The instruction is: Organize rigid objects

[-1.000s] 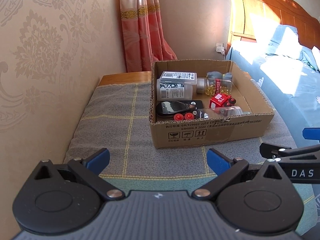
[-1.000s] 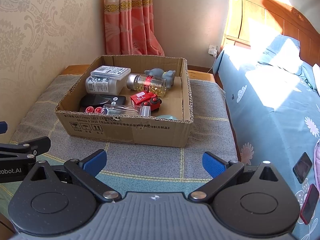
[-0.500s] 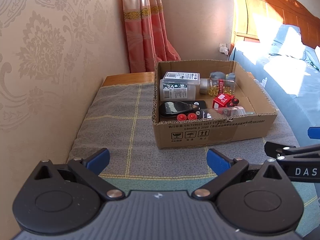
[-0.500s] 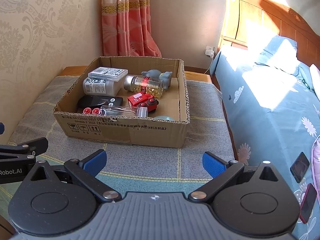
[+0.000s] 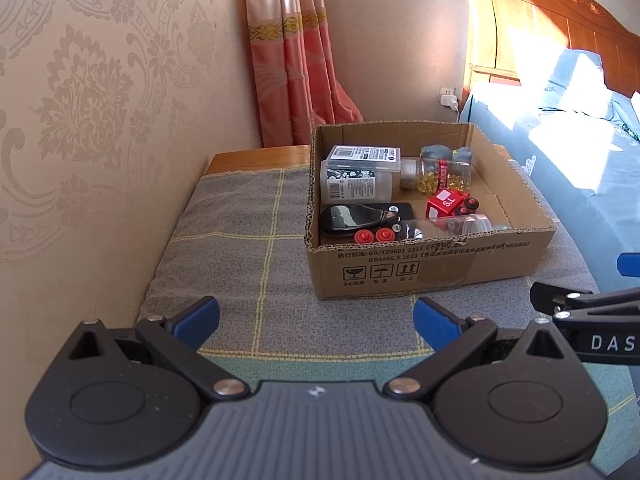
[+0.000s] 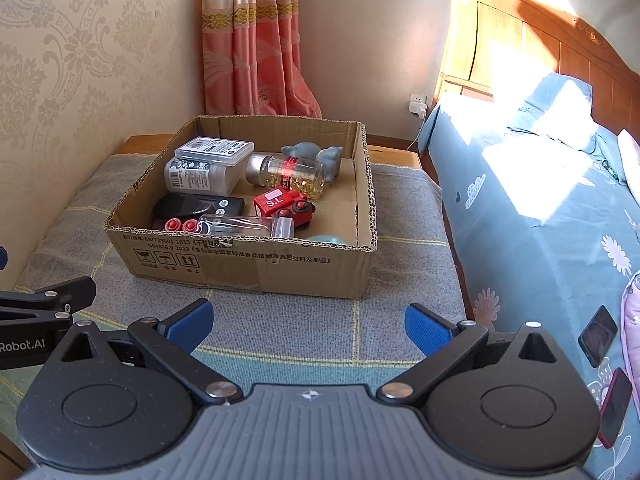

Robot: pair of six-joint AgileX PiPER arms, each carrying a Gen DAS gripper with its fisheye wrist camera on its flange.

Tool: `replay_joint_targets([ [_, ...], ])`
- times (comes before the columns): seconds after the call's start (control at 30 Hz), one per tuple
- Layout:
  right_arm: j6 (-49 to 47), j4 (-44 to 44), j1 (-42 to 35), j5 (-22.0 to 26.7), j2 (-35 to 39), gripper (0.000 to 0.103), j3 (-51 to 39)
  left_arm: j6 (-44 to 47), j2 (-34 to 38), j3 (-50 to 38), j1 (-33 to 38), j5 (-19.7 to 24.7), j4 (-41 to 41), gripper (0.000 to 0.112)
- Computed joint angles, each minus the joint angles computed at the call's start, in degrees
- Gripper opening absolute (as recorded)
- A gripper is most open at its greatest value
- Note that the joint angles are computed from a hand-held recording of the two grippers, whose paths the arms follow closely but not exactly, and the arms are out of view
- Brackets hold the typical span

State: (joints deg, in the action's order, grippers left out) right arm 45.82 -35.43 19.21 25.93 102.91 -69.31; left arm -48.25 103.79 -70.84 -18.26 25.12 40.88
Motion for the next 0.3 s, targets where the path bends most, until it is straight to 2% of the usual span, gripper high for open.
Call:
replay_joint_targets([
  [0.3,0.2,-0.3,0.0,-0.1,-0.1,0.103,0.1,0.4,-0.1,0.0,0.0,-0.1,-0.3,0.102],
])
